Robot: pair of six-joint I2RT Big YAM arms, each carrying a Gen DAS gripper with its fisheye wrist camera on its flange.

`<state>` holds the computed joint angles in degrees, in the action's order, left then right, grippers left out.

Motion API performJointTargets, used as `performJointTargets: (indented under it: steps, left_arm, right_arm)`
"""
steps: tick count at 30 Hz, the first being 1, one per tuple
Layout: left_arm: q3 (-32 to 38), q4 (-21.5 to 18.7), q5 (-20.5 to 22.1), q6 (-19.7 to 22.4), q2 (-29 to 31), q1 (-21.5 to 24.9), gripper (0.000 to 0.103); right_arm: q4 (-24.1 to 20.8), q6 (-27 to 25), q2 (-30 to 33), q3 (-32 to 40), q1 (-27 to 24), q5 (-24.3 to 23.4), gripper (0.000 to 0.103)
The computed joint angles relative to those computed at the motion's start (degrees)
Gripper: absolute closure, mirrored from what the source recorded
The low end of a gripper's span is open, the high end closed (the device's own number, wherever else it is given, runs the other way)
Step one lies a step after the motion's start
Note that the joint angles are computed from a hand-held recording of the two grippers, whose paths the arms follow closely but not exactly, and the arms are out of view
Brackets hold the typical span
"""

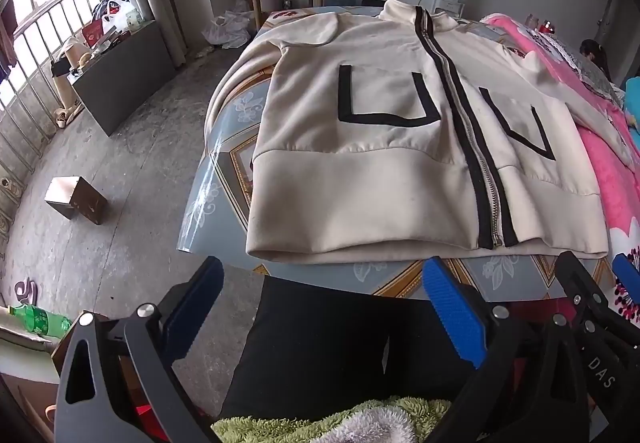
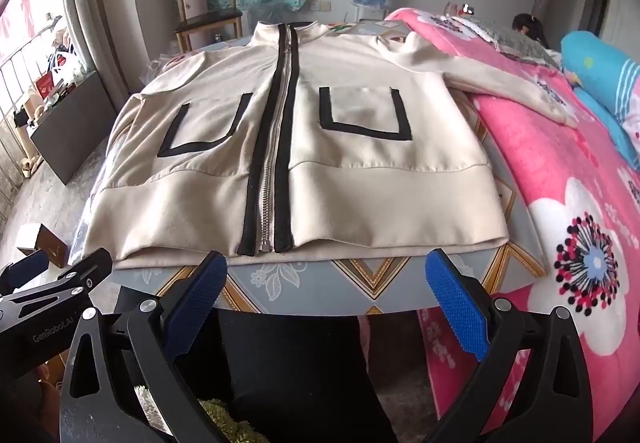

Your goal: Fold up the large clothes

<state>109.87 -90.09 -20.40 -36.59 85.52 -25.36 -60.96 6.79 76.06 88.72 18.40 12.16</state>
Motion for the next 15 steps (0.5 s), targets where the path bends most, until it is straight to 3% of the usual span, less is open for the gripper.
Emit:
performJointTargets:
  steps: [15]
  left_arm:
    - [-0.5,0.0,-0.1,-0.2,-0.1,-0.3,0.005]
  right_arm:
    - [0.2,0.3,-0.1,-0.5,-0.2,-0.5,0.007]
